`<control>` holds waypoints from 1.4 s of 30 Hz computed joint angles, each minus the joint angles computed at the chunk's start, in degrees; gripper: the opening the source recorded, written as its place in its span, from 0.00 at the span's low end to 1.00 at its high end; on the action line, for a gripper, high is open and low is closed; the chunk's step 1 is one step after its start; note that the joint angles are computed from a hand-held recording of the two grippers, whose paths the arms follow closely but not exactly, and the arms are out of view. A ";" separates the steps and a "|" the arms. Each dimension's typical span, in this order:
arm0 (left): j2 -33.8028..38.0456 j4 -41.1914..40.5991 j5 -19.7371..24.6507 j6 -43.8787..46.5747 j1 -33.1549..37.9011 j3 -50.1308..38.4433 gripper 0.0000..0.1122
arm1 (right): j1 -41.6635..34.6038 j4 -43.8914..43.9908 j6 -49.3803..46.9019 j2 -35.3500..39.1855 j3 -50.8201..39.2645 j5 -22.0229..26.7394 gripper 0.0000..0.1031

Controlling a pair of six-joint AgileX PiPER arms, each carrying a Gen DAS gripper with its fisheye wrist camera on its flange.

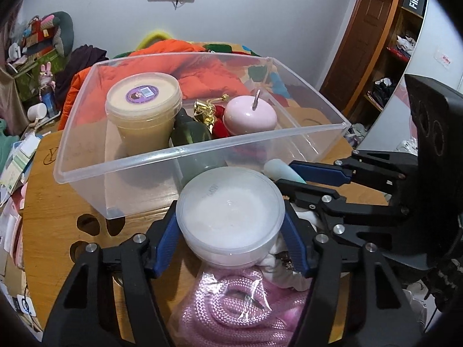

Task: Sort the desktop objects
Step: 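Grasp the white round container with the left tool while the right tool grasps the mint-green tube, then place the white container and mint-green tube into the clear box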

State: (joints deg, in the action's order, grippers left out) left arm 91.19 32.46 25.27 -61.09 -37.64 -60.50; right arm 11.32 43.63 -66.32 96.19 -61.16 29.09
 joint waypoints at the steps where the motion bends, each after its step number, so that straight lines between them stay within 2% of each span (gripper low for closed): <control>1: -0.02 1.42 0.21 -1.46 -0.30 0.12 0.58 | -0.26 0.04 0.07 -0.15 -0.05 0.23 0.18; 10: -1.98 11.73 3.67 -11.16 -2.94 1.87 0.58 | -2.00 1.75 -1.73 -4.06 1.89 0.45 0.14; 14: -3.44 13.60 5.32 -12.92 -3.94 2.50 0.58 | -2.75 3.35 -2.69 -6.29 3.32 0.51 0.14; 21: -6.31 17.57 9.36 -17.09 -6.66 3.36 0.58 | -5.33 6.37 -2.45 -9.26 3.28 4.82 0.13; 32: -9.20 21.72 15.39 -18.67 -9.32 1.59 0.58 | -7.44 9.47 -4.55 -13.59 4.24 7.93 0.13; 42: -9.03 22.13 16.17 -15.07 -7.06 -1.62 0.58 | -9.67 9.95 -4.01 -12.86 0.60 10.12 0.13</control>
State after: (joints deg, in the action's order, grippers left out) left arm 82.16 54.59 41.43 -76.16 -44.69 -62.12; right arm 1.65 53.57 -70.34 83.33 -60.57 39.22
